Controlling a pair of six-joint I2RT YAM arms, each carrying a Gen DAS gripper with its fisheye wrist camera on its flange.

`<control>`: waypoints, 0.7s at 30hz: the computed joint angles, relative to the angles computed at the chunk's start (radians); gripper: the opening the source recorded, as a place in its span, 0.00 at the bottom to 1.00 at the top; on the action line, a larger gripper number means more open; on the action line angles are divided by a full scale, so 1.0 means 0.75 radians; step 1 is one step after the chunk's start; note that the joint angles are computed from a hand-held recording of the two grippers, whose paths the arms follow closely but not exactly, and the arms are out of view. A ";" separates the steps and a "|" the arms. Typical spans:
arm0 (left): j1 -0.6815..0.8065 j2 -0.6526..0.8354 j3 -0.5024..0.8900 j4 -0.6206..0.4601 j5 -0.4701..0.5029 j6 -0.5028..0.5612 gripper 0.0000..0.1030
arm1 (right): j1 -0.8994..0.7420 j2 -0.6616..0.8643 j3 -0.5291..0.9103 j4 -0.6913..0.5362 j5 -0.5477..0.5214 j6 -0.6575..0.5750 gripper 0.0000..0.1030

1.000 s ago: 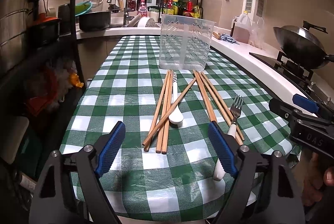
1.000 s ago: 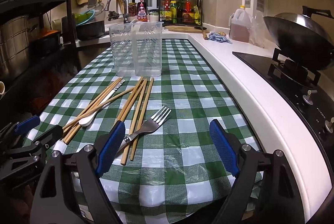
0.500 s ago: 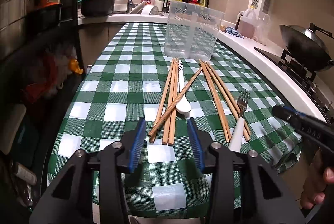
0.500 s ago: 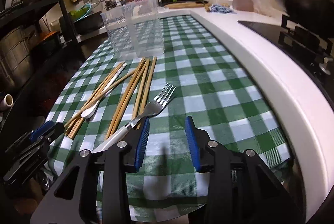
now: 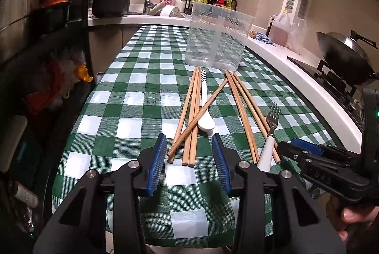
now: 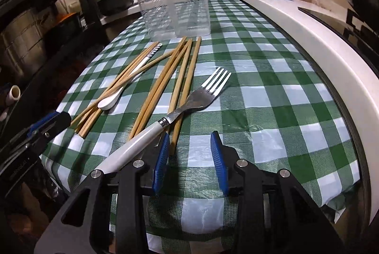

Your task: Organize utensils

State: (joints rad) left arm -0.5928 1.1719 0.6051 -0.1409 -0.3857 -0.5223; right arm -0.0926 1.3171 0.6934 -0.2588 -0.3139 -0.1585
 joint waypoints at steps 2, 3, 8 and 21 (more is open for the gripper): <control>0.006 0.001 0.000 -0.001 0.002 -0.002 0.38 | 0.011 0.008 0.001 0.011 0.002 -0.007 0.35; 0.009 0.002 0.001 -0.003 0.002 -0.002 0.38 | 0.025 0.011 -0.001 0.022 0.014 -0.012 0.34; 0.045 0.016 0.006 -0.007 0.007 -0.004 0.38 | 0.061 0.018 0.004 0.032 0.089 -0.067 0.05; 0.168 0.190 0.038 0.078 0.144 0.005 0.34 | -0.049 0.088 0.094 -0.044 0.058 -0.070 0.06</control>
State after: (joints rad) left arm -0.4669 1.3144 0.6336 -0.0825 -0.2775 -0.5186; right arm -0.1296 1.3831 0.7639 -0.2916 -0.2705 -0.2108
